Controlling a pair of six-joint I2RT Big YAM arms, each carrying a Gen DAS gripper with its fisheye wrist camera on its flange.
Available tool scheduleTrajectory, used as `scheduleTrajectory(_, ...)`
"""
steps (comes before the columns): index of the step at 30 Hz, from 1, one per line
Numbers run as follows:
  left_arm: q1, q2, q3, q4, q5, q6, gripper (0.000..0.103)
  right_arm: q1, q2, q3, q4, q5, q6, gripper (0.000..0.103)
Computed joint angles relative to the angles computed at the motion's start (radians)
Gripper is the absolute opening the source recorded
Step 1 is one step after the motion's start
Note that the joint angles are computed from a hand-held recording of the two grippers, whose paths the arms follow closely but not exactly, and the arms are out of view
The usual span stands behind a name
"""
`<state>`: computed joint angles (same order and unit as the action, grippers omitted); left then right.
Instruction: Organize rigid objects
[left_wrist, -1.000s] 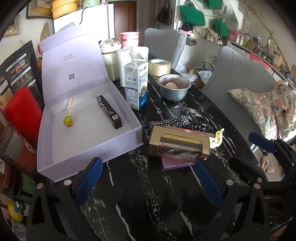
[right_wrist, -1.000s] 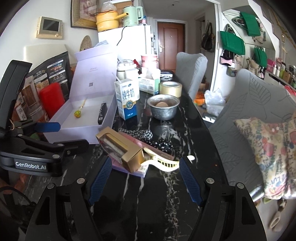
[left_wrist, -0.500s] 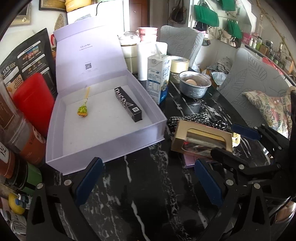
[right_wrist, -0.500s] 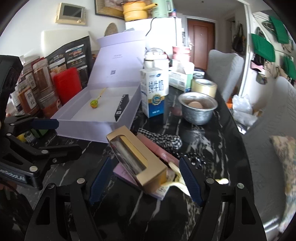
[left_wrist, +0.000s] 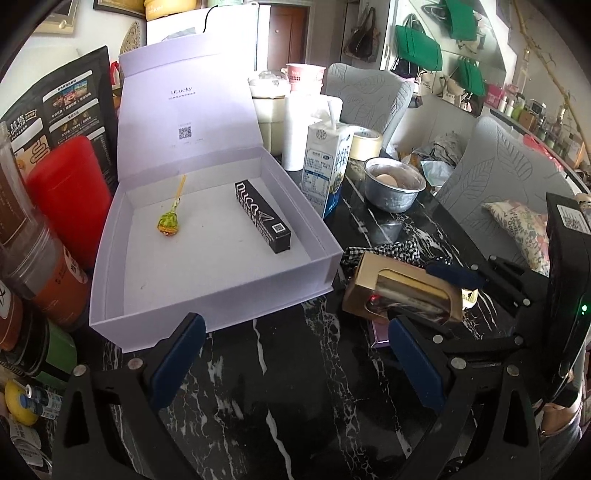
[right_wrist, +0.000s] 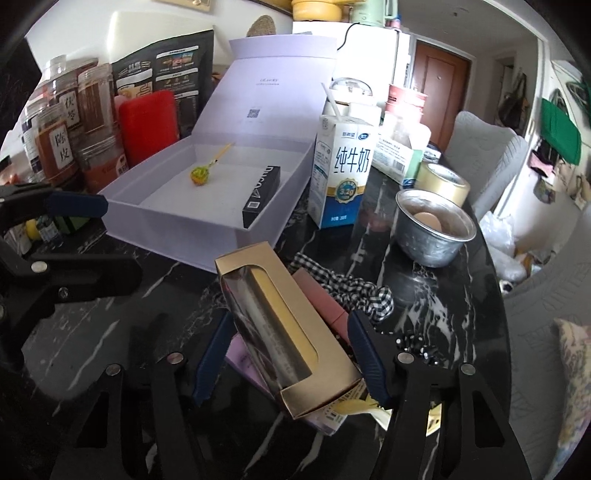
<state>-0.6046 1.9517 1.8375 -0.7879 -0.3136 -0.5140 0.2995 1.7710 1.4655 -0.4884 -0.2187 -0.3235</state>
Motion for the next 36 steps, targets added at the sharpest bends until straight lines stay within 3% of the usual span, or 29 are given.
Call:
scheduleTrajectory(5, 0.000, -0.010, -0.014, 0.022, 0.003, 0.007, 0.101, -0.003, -0.020, -0.024, 0.014, -0.016, 0.023, 0.035)
scheduleTrajectory(13, 0.001, -0.010, -0.021, 0.040, 0.048, 0.019, 0.101, -0.033, -0.134, -0.137, 0.058, -0.062, 0.105, 0.035)
scheduleTrajectory(22, -0.027, 0.059, 0.056, 0.034, 0.127, 0.057, 0.101, -0.073, -0.278, -0.290, 0.078, 0.042, 0.208, 0.035)
scheduleTrajectory(29, -0.047, 0.141, 0.165, 0.008, 0.177, 0.105, 0.101, -0.107, -0.317, -0.354, 0.079, 0.088, 0.255, 0.035)
scheduleTrajectory(36, -0.048, 0.282, 0.391, -0.144, 0.182, 0.090, 0.101, -0.122, -0.333, -0.395, 0.106, 0.142, 0.294, 0.035)
